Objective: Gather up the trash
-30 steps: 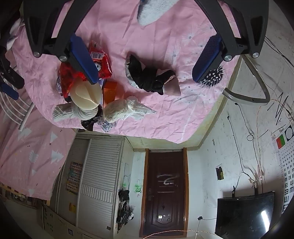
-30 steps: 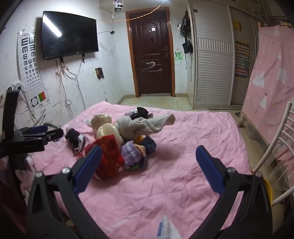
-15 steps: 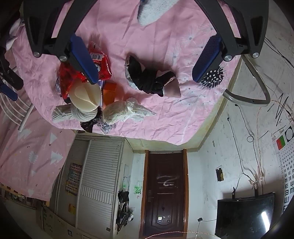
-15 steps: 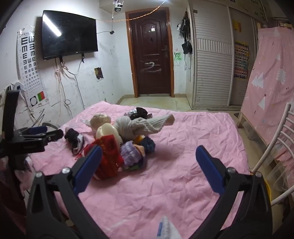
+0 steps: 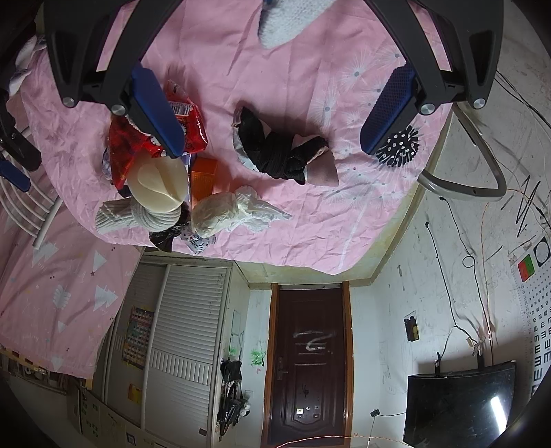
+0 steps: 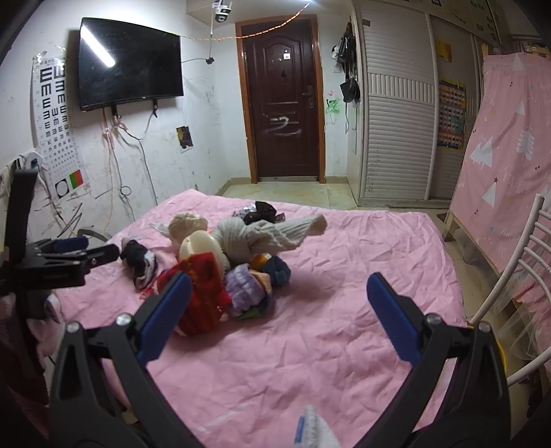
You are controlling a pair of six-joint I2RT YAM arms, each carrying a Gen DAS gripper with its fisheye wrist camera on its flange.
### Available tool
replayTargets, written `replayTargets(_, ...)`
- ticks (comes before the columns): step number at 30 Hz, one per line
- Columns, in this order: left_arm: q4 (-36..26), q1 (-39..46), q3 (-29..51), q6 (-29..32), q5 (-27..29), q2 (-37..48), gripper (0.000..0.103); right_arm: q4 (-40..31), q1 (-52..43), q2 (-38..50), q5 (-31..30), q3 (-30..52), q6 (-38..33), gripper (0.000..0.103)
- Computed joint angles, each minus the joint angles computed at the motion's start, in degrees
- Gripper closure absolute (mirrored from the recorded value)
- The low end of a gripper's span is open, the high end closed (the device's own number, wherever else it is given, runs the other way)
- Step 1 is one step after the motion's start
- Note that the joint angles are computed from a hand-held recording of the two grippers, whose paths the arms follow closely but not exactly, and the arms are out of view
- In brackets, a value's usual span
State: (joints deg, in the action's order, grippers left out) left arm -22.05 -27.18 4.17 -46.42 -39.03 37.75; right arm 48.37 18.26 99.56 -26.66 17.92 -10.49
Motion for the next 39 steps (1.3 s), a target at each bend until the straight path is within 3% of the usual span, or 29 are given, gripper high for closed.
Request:
replayTargets(8, 2.34, 0.52, -0.28, 0.49, 0.59, 1.79, 0.010, 0.20, 0.02, 0.34, 0.02, 0.15, -0.01, 0.006)
replayTargets(39, 2.08, 0.00, -1.41, -0.09, 0.93, 1.04, 0.010, 2.16, 1.20, 1.10, 1.18, -0.71, 0.23, 0.006)
